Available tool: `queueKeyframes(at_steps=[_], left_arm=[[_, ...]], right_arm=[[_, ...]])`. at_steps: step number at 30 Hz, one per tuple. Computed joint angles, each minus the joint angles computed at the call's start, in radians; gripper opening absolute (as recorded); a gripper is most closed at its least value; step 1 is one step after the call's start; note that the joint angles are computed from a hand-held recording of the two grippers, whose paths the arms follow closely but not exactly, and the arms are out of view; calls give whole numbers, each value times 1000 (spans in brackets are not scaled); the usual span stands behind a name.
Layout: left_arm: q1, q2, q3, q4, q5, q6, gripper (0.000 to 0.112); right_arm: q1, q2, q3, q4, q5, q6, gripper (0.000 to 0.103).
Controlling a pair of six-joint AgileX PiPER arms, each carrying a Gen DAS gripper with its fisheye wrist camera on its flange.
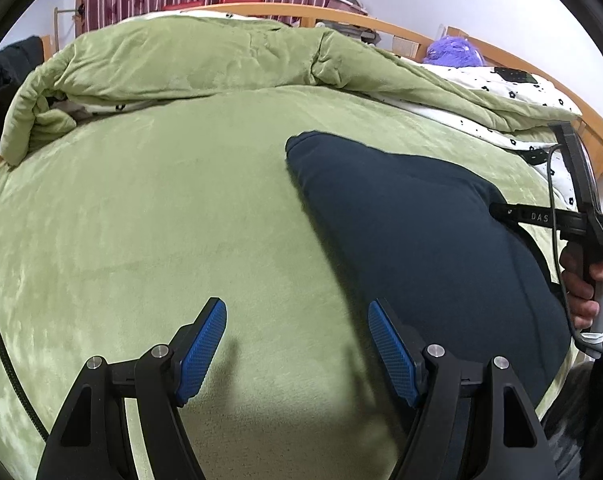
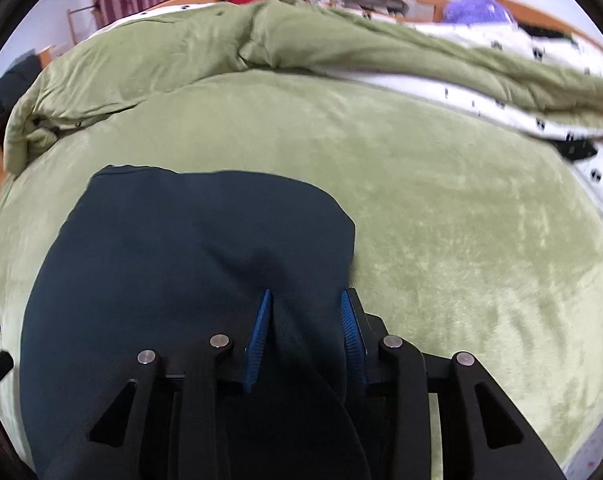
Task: Fold small clothes
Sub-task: 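Open the right tool to release the bundle and pull both tools back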
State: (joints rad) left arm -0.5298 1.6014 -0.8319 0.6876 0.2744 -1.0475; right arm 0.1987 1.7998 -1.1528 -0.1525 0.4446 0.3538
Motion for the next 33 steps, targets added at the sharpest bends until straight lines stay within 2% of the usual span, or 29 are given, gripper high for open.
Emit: queueKeyframes(at_steps=[2,5,8,16,19,22,24,26,28,31,33], left_arm=[[16,5,-2,-66,-10,59,72],[30,-4,4,-147,-22,126,72],[15,-31,12,-99,-10,67,72],[-92,-147,22,13,119,-90,72],[-158,-197,14,21,198,-119,72],[-240,-247,6,46,285,-167,72],[-316,-270,-8,83,377,-224,72],[-381,-287,-20,106,455,-265,72],[-444,-306,-36,127,534,-301,73],[-532,-328,-64,150,652,-346,75],[-588,-347,-82,158,721,-366,75]], right_arm=[[-5,-5,3,7,-7,1,35],[19,-36,23,-98,-4,103,35],[39,-103,74,-209,1,211,35],[20,-320,248,-143,46,134,35],[36,-427,317,-147,74,162,36],[83,-556,362,-164,141,214,40],[135,-624,371,-223,198,292,51],[201,-699,367,-270,283,356,57],[267,-757,353,-294,357,391,57],[433,-835,332,-415,508,541,61],[551,-876,319,-479,610,632,71]])
